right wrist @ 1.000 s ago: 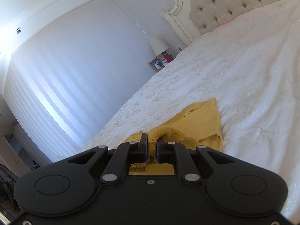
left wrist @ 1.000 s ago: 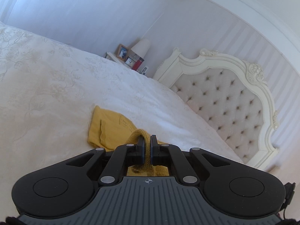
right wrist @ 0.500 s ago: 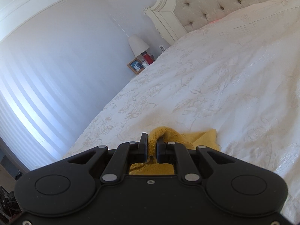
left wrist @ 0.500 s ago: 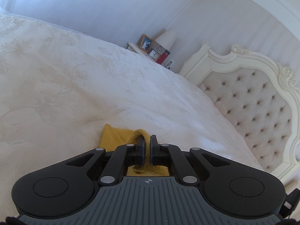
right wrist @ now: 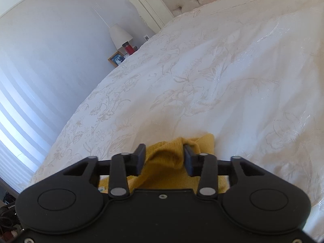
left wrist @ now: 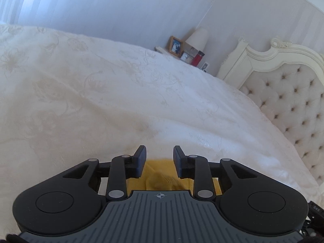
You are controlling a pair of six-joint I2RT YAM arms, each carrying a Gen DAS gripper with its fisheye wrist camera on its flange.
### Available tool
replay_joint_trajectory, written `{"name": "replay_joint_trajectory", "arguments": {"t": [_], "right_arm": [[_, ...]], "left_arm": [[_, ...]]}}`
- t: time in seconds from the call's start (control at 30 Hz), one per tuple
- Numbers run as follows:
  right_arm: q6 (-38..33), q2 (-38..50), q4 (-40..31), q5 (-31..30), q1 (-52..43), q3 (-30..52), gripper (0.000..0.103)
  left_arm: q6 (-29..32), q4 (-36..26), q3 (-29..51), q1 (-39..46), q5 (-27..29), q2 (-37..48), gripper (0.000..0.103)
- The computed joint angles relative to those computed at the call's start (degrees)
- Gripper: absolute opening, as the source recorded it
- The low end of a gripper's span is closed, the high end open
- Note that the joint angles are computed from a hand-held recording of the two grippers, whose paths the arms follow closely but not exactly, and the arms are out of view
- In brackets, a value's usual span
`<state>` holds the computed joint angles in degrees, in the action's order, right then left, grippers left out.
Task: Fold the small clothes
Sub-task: 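Withdraw both open tools over the sweater folded in half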
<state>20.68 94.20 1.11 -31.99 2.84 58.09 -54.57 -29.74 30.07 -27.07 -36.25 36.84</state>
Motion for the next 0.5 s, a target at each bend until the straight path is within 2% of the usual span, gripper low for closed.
{"name": "replay_joint_trajectory", "arguments": {"t": [0.03,0.13,0.23,0.3,0.4,0.5], "right_arm": [[-0.09,-0.5,0.75,0.32,-0.5,-0.45,0.074],[-3.37,-3.68,0.36,0.75,-1.51,-1.97,0.073],[-11.86,-9.02,-1.56,1.77,-0.42,-5.02,0.073],[-18.86,-12.6,-3.64,3.53,1.9,-7.28,0.071],[-26.56,-16.42,-6.47,6.35,5.92,-10.17,0.067],[-30.12,-16.9,-8.87,9.18,10.08,-10.88,0.066]], "left_arm": [[0.15,-1.82,1.24,-0.77,-1.7,0.23,0.032],[-1.94,-7.66,3.99,-6.22,-6.94,0.22,0.032],[-5.93,-14.53,7.66,-17.75,-14.48,5.01,0.035],[-9.49,-19.48,10.04,-25.81,-17.52,10.51,0.041],[-10.75,-21.57,12.21,-32.44,-16.7,18.48,0.042],[-7.94,-18.48,12.81,-34.21,-14.31,24.52,0.042]]}}
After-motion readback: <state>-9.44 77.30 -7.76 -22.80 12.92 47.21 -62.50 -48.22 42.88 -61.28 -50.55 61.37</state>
